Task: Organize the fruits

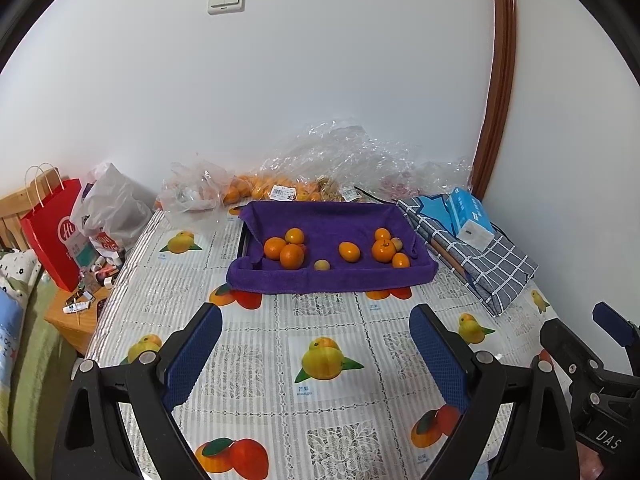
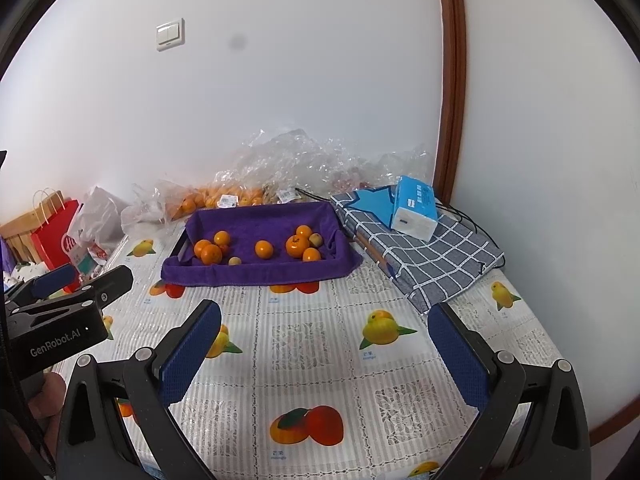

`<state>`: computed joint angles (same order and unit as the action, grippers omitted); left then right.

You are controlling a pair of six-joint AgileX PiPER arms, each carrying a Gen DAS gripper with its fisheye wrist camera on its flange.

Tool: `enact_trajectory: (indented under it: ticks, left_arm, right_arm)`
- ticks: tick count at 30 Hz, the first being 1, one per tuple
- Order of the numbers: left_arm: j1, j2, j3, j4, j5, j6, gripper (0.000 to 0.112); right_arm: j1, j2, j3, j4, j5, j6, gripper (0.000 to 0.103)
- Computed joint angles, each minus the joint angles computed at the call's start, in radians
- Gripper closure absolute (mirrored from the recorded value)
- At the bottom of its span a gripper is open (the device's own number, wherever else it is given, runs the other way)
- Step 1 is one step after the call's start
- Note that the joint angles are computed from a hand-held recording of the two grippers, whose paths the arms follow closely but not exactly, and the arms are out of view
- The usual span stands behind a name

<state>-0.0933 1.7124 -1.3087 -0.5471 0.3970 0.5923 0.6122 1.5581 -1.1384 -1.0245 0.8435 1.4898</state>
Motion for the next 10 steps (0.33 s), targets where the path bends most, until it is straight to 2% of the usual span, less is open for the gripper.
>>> enact_trajectory:
  ticks: [10]
  left_arm:
    - [0.003,0.013,-0.003,-0.041,-0.015,0.053,0.017]
  right_arm:
    - [0.007,-0.01,0.009,-0.011,-0.001,0.011,0.001]
